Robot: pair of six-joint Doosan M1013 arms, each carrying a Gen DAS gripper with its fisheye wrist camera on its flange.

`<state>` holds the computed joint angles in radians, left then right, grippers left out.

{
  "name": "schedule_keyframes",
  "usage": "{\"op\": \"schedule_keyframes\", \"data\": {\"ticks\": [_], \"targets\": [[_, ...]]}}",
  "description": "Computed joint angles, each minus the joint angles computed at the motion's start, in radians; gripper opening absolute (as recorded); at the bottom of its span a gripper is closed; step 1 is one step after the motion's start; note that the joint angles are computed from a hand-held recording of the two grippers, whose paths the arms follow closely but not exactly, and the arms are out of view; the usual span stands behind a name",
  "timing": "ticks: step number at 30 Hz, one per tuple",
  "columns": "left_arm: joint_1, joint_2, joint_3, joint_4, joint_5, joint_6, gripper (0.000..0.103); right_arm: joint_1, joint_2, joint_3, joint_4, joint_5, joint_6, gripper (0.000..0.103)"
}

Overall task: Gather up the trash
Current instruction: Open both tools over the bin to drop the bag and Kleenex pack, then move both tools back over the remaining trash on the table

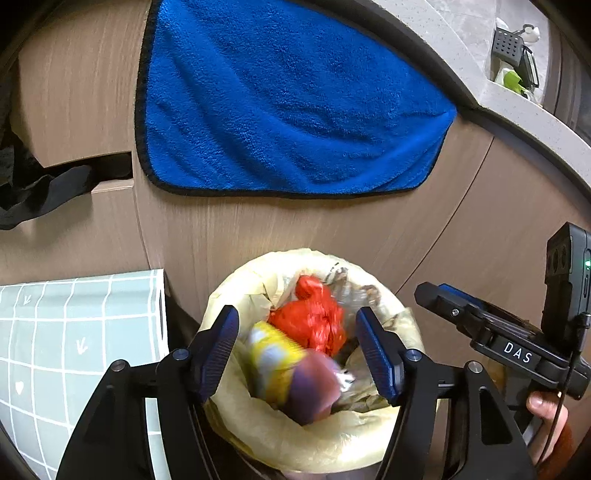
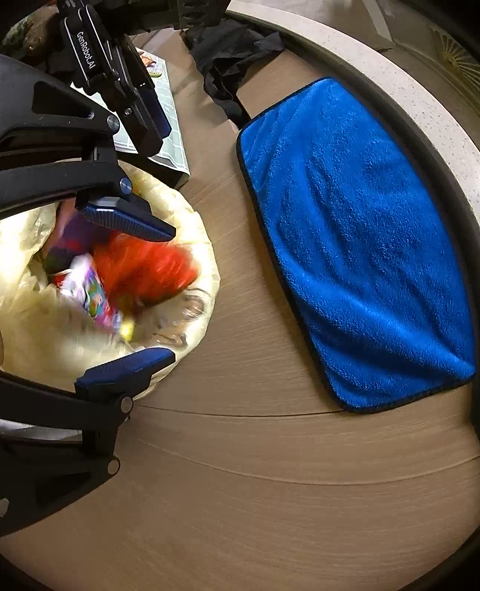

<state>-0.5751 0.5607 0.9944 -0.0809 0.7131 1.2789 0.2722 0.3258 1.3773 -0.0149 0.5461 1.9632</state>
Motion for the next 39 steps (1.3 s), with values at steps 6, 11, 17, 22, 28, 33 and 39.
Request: {"op": "schedule_keyframes", "data": {"ticks": [6, 11, 17, 22, 28, 33, 39], "targets": [[0.0, -0.014, 0.022, 0.018, 0.017, -0.005, 0.066, 0.008, -0.013, 0.016, -0.05, -0.002, 0.046, 0.057], [-0.001, -0.034, 0.054, 0.047, 0.024, -0.005, 0.066, 0.01, -0.02, 0.03, -0.047, -0.004, 0.064, 0.057], [0.004, -0.059, 0.093, 0.067, 0.022, -0.025, 0.066, 0.023, -0.024, 0.037, -0.077, 0.018, 0.081, 0.057], [0.001, -0.084, 0.124, 0.089, -0.008, -0.035, 0.066, 0.034, -0.032, 0.04, -0.109, 0.018, 0.11, 0.057], [-0.001, -0.114, 0.161, 0.148, -0.055, -0.084, 0.066, 0.055, -0.033, 0.027, -0.207, 0.04, 0.17, 0.057], [0.005, -0.13, 0.184, 0.134, -0.064, -0.078, 0.066, 0.071, -0.039, 0.026, -0.25, 0.048, 0.205, 0.057], [0.018, -0.161, 0.221, 0.14, -0.084, -0.078, 0.066, 0.091, -0.041, 0.021, -0.291, 0.067, 0.234, 0.057]]}}
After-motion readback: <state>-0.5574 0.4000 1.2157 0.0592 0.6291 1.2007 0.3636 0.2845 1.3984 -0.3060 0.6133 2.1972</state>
